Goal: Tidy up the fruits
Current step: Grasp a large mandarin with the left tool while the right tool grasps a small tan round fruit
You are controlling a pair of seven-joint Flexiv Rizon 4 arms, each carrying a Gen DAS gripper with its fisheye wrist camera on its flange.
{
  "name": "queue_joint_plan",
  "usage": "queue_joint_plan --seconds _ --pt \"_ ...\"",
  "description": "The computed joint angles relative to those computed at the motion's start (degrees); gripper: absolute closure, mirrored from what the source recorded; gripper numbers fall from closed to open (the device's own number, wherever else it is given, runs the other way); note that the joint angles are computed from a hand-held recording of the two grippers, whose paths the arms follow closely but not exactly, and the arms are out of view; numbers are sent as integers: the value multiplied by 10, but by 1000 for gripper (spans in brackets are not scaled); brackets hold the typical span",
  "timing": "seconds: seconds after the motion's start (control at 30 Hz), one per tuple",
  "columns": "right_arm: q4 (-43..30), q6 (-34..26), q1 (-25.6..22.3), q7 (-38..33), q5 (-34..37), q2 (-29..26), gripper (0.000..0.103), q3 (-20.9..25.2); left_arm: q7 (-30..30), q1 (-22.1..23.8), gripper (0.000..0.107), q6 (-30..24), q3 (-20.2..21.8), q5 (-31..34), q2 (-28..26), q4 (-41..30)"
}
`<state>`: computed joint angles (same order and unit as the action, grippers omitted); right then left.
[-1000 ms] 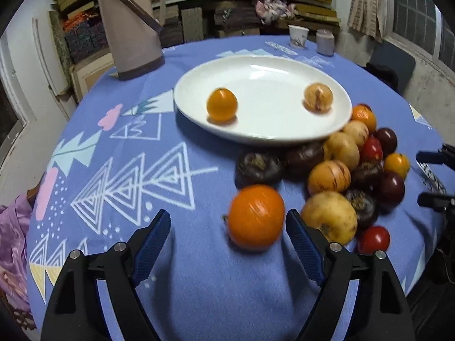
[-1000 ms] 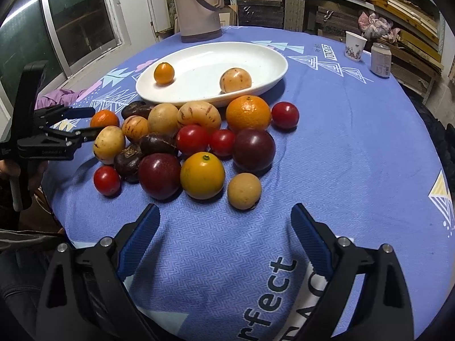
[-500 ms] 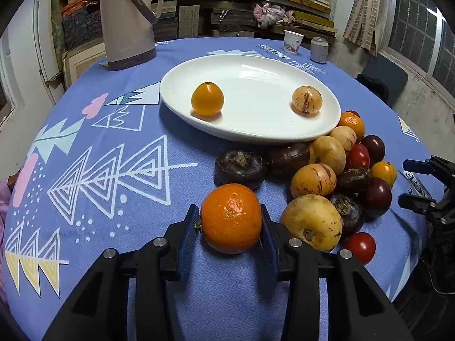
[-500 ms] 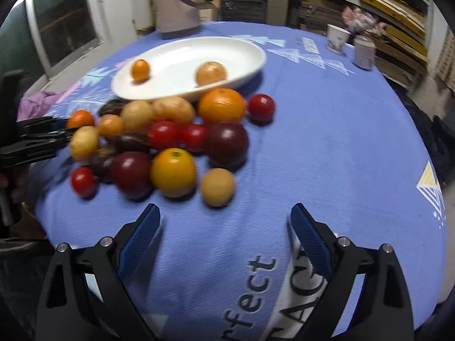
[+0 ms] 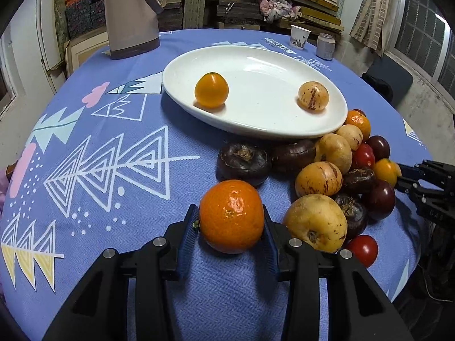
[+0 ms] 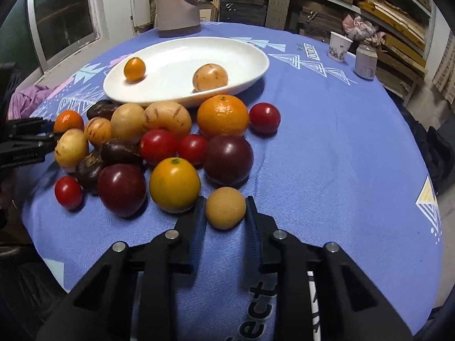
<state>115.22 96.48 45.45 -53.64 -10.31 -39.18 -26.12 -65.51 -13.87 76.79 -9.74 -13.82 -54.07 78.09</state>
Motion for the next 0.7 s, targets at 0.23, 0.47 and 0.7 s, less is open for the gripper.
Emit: queue_joint_plan --seconds 0.23,0.47,0.7 --pt "17 26 -31 -15 14 19 77 38 -17 -11 65 6 15 6 2 1" --pt "30 49 -21 -36 46 31 77 31 -32 -15 65 10 22 15 9 9" --pt "31 59 -7 -63 67 39 77 25 -39 -5 65 39 14 12 25 36"
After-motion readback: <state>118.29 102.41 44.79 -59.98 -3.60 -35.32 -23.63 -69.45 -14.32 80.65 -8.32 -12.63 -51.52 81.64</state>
